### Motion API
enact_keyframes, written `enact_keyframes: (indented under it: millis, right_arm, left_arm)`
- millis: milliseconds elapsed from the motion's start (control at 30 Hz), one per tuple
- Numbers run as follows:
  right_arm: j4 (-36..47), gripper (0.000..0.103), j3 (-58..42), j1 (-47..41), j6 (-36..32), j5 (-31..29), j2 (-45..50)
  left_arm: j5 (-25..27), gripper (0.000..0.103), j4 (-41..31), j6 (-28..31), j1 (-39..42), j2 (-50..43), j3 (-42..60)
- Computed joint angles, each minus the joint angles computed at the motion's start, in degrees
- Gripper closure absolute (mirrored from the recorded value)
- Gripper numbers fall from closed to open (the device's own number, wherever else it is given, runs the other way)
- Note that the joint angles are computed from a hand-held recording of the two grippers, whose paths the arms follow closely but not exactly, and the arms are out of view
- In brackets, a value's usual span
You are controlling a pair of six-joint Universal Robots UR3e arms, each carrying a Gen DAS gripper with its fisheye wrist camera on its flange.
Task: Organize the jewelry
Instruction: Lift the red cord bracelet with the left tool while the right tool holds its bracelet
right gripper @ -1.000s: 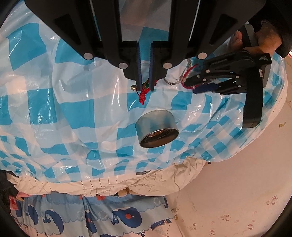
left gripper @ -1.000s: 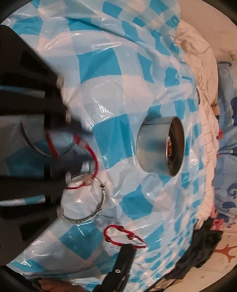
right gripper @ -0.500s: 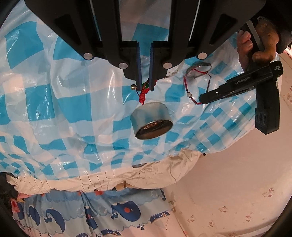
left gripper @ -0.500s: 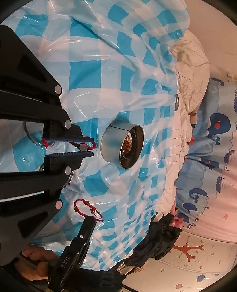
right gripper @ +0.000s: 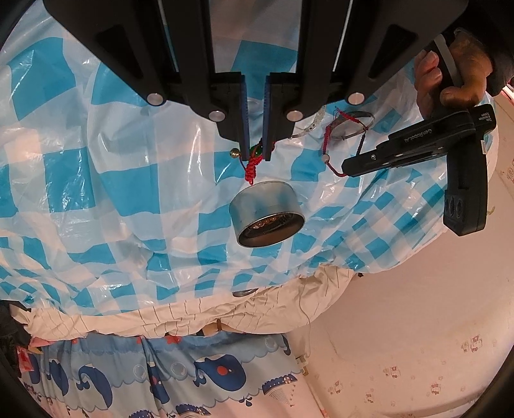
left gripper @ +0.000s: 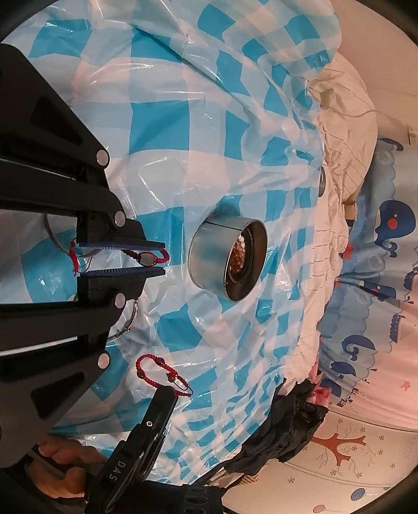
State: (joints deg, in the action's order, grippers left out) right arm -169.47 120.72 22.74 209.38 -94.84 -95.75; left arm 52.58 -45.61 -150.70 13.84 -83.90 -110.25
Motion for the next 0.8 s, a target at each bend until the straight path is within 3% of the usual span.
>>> enact_keyframes:
  millis: [800]
  right_arm:
    - [-2.79, 0.095, 0.16, -0.5, -1.36, -0.18, 0.47]
  left_arm:
    - [-2.71, 0.094, 1.1, -2.73, -1.3, -0.66, 1.98]
